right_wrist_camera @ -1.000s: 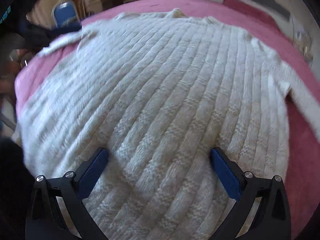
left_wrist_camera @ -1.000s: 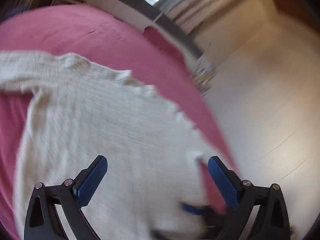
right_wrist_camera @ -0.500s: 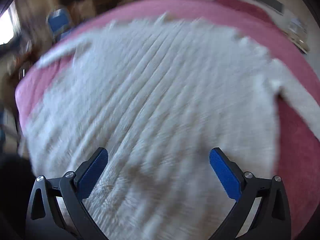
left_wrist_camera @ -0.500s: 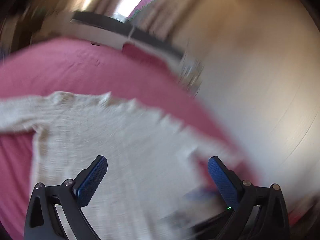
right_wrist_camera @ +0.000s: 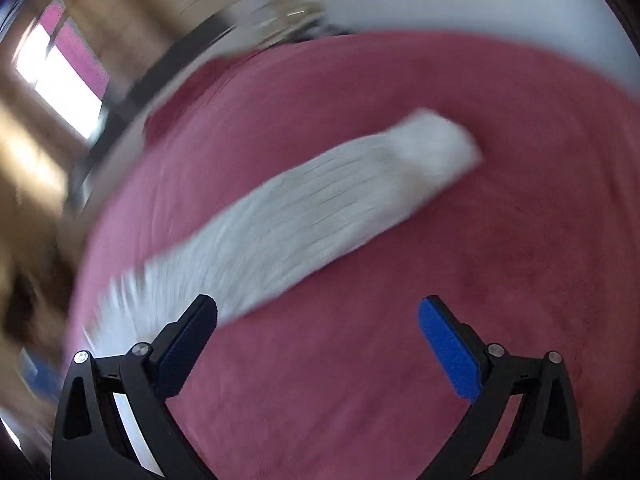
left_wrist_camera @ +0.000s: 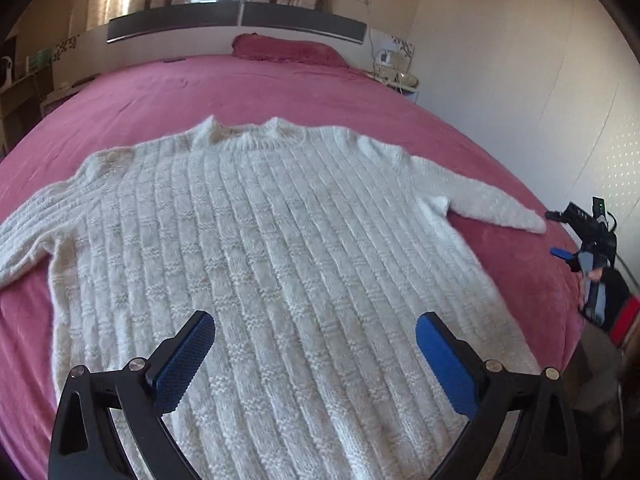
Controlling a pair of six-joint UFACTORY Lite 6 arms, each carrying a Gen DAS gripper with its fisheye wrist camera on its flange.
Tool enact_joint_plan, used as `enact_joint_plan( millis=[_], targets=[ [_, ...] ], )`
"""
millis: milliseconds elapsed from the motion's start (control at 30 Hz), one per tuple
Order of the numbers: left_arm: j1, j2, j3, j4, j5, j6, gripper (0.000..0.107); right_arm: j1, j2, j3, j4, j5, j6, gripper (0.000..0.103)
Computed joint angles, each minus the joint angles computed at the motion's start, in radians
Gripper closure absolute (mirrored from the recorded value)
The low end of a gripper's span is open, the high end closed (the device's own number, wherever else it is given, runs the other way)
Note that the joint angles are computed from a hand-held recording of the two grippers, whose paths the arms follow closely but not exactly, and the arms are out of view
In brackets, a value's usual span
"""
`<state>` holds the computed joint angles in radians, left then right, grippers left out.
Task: Fold clothes
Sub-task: 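Grasp the sleeve cuff with the right gripper and lift it toward the body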
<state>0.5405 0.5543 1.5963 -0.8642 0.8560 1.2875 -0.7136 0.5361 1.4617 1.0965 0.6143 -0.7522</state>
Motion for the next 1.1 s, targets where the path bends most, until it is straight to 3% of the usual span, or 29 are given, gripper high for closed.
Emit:
enact_joint_plan(
  millis=[67, 200, 400, 433, 467, 500, 533, 633, 933, 1100],
  targets=[
    [-0.017, 0.021, 0.014, 0.021, -0.008, -0.003, 0.004, -0.039, 0.105, 0.104, 0.019, 0.053, 0.028, 0.015],
    [-0.008, 0.034, -0.005, -0.025, 0.045, 0.126, 0.004, -0.072, 0.272, 0.289, 0.036, 0.114, 0.098, 0.017],
    [0.002, 0.061, 0.017, -0.021, 0.055, 0.104, 0.004, -0.062, 0.411, 0.465, 0.109, 0.093, 0.170, 0.019],
    [0.006, 0.068, 0.025, -0.019, 0.058, 0.095, 0.004, -0.053, 0.434, 0.498, 0.114, 0.085, 0.179, 0.032],
    [0.010, 0.073, 0.031, -0.017, 0.060, 0.092, 0.004, -0.051, 0.468, 0.552, 0.103, 0.088, 0.194, 0.060],
    [0.013, 0.079, 0.037, -0.016, 0.060, 0.088, 0.004, -0.048, 0.502, 0.604, 0.081, 0.094, 0.222, 0.078],
    [0.014, 0.084, 0.042, -0.016, 0.056, 0.084, 0.004, -0.039, 0.553, 0.676, 0.031, 0.099, 0.291, 0.087],
    [0.021, 0.078, 0.033, -0.013, 0.049, 0.085, 0.004, -0.003, 0.610, 0.726, 0.019, 0.073, 0.359, 0.091],
    [0.020, 0.050, -0.010, -0.016, -0.017, 0.123, 0.004, 0.081, 0.314, 0.439, 0.131, -0.087, 0.127, 0.094],
    [0.015, 0.021, -0.055, -0.085, -0.082, 0.221, 0.004, 0.192, 0.254, 0.563, 0.102, -0.081, 0.201, 0.094]
  ],
)
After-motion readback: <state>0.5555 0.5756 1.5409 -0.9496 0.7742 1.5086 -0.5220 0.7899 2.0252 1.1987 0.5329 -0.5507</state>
